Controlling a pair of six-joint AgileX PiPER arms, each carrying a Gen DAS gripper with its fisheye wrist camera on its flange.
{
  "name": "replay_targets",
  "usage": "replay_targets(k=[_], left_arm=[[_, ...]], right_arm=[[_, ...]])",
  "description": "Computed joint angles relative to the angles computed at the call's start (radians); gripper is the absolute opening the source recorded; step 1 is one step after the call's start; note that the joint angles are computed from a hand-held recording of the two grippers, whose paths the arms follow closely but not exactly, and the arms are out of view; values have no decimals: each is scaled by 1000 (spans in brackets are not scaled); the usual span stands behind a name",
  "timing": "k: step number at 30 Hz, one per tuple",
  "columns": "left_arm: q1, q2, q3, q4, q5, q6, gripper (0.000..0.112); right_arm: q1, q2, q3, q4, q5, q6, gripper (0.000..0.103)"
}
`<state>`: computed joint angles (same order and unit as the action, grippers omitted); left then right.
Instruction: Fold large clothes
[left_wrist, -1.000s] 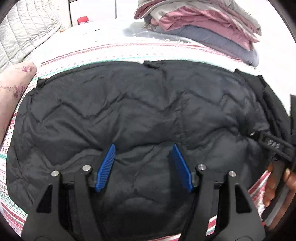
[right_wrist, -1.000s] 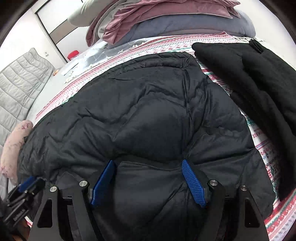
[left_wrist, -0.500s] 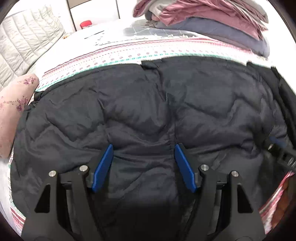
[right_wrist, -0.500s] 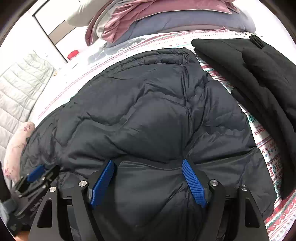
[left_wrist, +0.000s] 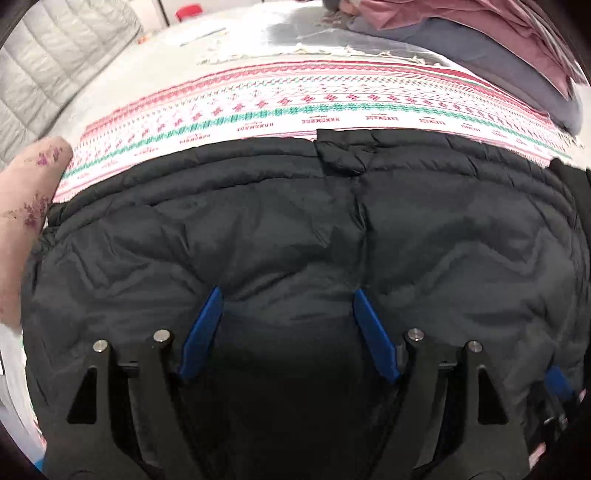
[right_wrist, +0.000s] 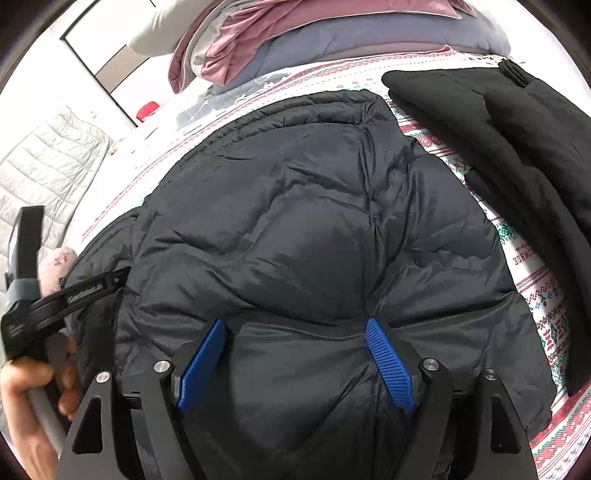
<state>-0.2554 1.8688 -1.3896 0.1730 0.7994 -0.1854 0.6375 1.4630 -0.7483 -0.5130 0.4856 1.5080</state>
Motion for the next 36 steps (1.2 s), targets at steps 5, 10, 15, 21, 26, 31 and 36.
replay_targets(k=[5,10,15,21,26,31,36], left_arm=[[-9,51,-136,13,68,-17,75],[-23,201,-304,42,133,-65,75],[25,221,-246,-37,42,-28,75],[79,150,-212,-150,45,59,75],[134,-120,55,-216,-49,160,75],[218,-464,406,-395,-77,442,75],[248,-626,634,-505,-151,628,75]], right_arm=[[-13,-12,10,29,-16,-15,81],[-16,-2,-2,38,-5,-35,81],[-15,5,-9,44,-4,-42,81],[-7,18,-15,33,0,-37,83],[-10,16,-5,27,-20,-25,84],[-1,26,-14,8,-1,-11,84],[40,49,-37,-47,46,49,85]])
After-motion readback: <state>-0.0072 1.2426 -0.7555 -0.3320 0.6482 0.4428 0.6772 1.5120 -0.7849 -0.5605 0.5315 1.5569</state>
